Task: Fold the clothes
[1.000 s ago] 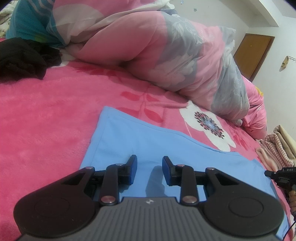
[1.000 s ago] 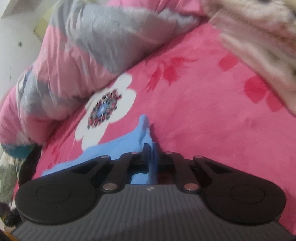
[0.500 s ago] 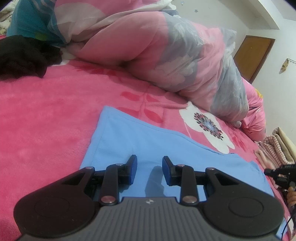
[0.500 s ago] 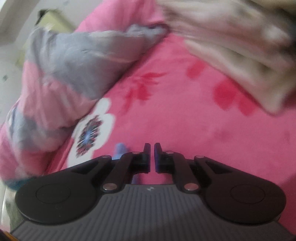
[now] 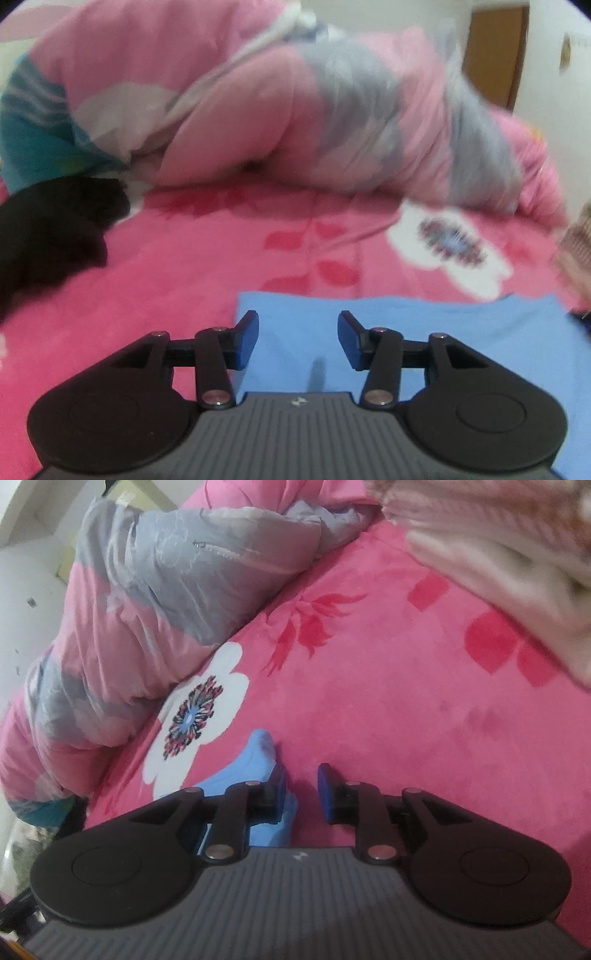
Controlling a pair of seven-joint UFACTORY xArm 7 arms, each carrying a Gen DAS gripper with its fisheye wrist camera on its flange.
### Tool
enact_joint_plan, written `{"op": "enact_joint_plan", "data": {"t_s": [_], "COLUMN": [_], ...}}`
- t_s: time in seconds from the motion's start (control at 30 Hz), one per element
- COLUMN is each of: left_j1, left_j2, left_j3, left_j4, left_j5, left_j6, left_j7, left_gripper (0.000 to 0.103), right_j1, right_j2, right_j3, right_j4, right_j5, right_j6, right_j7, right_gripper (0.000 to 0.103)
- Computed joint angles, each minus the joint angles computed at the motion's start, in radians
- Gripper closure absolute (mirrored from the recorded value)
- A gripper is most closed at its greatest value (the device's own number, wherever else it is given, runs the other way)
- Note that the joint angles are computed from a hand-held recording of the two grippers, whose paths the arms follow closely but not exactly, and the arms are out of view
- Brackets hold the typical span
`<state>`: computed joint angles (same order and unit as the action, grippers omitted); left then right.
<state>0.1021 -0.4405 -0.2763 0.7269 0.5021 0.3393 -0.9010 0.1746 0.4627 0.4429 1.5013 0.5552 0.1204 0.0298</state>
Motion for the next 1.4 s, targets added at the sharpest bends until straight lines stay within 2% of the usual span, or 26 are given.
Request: {"op": "enact_joint_plan", "data": {"t_s": [0.03,0.1,0.27,0.43,0.6,0.73,1.03,1.1,1.2,1.23,1.3,1.4], "left_j1": [-0.005,-0.018,-0.040,-0.055,-0.072,-0.076,-0.114,-0.141,-0.240,-0.252,-0.247,-0.173], "left_j2": [0.028,0.070,0.103,0.118,0.138,0.118,0.054,0.045,0.041,0.045,0.060,0.089], "left_j3": [0.009,0.026,0.058,0.077,0.093,0.116,0.225,0.256,0.358,0.376,0.381,0.317], "left_j4": [0.022,0.050,0.074,0.094,0.106,0.079,-0.007,-0.029,-0.054,-0.057,-0.054,-0.043], "left_j5": [-0.005,-0.006,-0.001,-0.001,0.003,-0.015,-0.295,-0.373,-0.533,-0.570,-0.618,-0.612], "left_j6": [0.025,0.051,0.081,0.111,0.124,0.072,-0.082,-0.133,-0.192,-0.196,-0.188,-0.161], "left_j7": [0.026,0.058,0.059,0.054,0.067,0.065,0.219,0.268,0.372,0.388,0.402,0.387], "left_gripper": [0.061,0.074,0.079,0.079,0.098,0.100,0.100,0.100,0.100,0.100,0.100,0.100], "right_j1": [-0.028,-0.063,-0.102,-0.157,-0.212,-0.239,-0.262,-0.264,-0.268,-0.270,-0.274,-0.283], "right_j2": [0.005,0.015,0.030,0.052,0.073,0.082,0.093,0.094,0.095,0.096,0.096,0.100], "right_j3": [0.037,0.087,0.145,0.214,0.282,0.311,0.328,0.327,0.327,0.328,0.330,0.336], "right_j4": [-0.009,-0.022,-0.037,-0.047,-0.063,-0.075,-0.088,-0.091,-0.094,-0.095,-0.098,-0.102], "right_j5": [0.026,0.055,0.048,0.021,-0.028,-0.073,-0.183,-0.207,-0.244,-0.256,-0.279,-0.312], "right_j6": [-0.019,-0.053,-0.099,-0.134,-0.166,-0.185,-0.200,-0.202,-0.204,-0.205,-0.208,-0.212], "right_j7": [-0.028,-0.067,-0.102,-0.107,-0.085,-0.053,0.037,0.058,0.090,0.101,0.122,0.149], "right_gripper": [0.086,0.086,0.086,0.086,0.086,0.086,0.086,0.086,0.086,0.086,0.086,0.086]}}
